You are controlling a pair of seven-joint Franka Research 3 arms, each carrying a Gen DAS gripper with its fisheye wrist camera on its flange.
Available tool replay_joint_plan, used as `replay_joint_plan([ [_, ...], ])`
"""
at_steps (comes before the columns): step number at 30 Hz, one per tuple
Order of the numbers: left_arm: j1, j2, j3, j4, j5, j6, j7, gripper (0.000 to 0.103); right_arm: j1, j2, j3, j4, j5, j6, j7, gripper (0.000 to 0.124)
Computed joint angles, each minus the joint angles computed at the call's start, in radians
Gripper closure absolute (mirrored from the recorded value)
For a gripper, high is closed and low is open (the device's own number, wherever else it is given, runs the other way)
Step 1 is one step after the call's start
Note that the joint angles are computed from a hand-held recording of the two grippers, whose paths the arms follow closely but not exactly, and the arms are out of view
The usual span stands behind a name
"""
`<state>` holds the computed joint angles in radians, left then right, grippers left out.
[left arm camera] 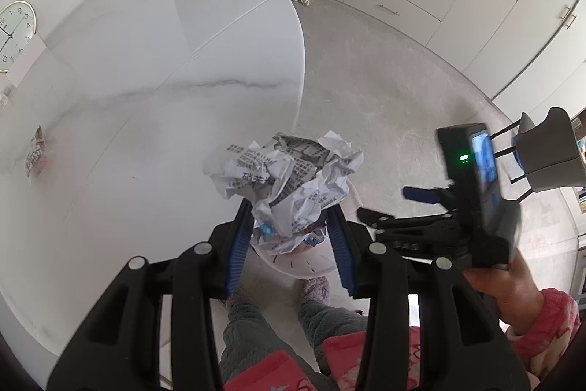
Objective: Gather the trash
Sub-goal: 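Carry the newspaper and pink paper over the bin and release both tools, then grasp the clear labeled plastic bag on the table with the right tool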
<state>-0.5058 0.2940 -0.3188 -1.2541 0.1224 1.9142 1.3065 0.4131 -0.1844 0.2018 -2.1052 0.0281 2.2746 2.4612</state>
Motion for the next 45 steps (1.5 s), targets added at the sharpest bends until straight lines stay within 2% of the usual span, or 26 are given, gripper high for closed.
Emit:
replay_joint_plan([
  [3, -0.019, 0.034, -0.003, 0.021, 0.017, -0.014, 0.000, 0.063, -0.023, -0.093, 0.001, -0.060, -0.029, -0.020, 0.056, 0.032],
  [9, -0.078, 0.146, 0.001, 0.052, 0.068, -0.026, 0.011, 0.062, -0.080, -0.259, 0.023, -0.130, -0.086, -0.149, 0.118, 0.028],
  [11, -0.104, 0.181, 0.009, 0.056, 0.098, -0.027, -0.002, 0.057, -0.095, -0.307, 0.025, -0.157, -0.077, -0.170, 0.122, 0.028],
  [13, -0.128, 0.212, 0.013, 0.065, 0.123, -0.030, -0.003, 0.039, -0.108, -0.341, 0.029, -0.176, -0.069, -0.191, 0.123, 0.028],
  [14, -0.140, 0.216, 0.017, 0.059, 0.142, -0.022, -0.005, 0.034, -0.114, -0.356, 0.032, -0.185, -0.068, -0.204, 0.120, 0.028],
  [15, -0.150, 0.218, 0.020, 0.051, 0.159, -0.013, -0.008, 0.025, -0.121, -0.364, 0.038, -0.189, -0.070, -0.214, 0.120, 0.028],
  [16, -0.160, 0.221, 0.022, 0.051, 0.173, -0.014, -0.011, 0.021, -0.125, -0.374, 0.042, -0.199, -0.068, -0.222, 0.120, 0.028],
  [20, -0.158, 0.221, 0.009, 0.064, 0.143, -0.026, -0.007, 0.019, -0.132, -0.402, 0.045, -0.236, -0.034, -0.209, 0.128, 0.028],
  [22, -0.157, 0.213, 0.012, 0.072, 0.138, -0.019, -0.013, 0.012, -0.138, -0.409, 0.052, -0.241, -0.033, -0.215, 0.132, 0.028],
  [26, -0.146, 0.159, 0.015, 0.054, 0.134, 0.005, -0.050, 0.011, -0.150, -0.407, 0.065, -0.223, -0.052, -0.211, 0.131, 0.028],
  [31, -0.108, 0.081, 0.022, 0.011, 0.128, 0.024, -0.105, 0.011, -0.152, -0.367, 0.077, -0.167, -0.082, -0.191, 0.116, 0.028],
  [36, -0.055, -0.013, 0.038, -0.053, 0.148, 0.033, -0.180, 0.008, -0.132, -0.253, 0.083, -0.041, -0.117, -0.148, 0.059, 0.028],
  [40, 0.005, -0.110, 0.057, -0.127, 0.183, 0.018, -0.268, 0.008, -0.085, -0.095, 0.069, 0.113, -0.127, -0.089, -0.046, 0.025],
  [45, 0.102, -0.235, 0.078, -0.219, 0.213, -0.003, -0.380, 0.008, 0.010, 0.207, 0.051, 0.452, -0.155, -0.075, -0.216, 0.025],
])
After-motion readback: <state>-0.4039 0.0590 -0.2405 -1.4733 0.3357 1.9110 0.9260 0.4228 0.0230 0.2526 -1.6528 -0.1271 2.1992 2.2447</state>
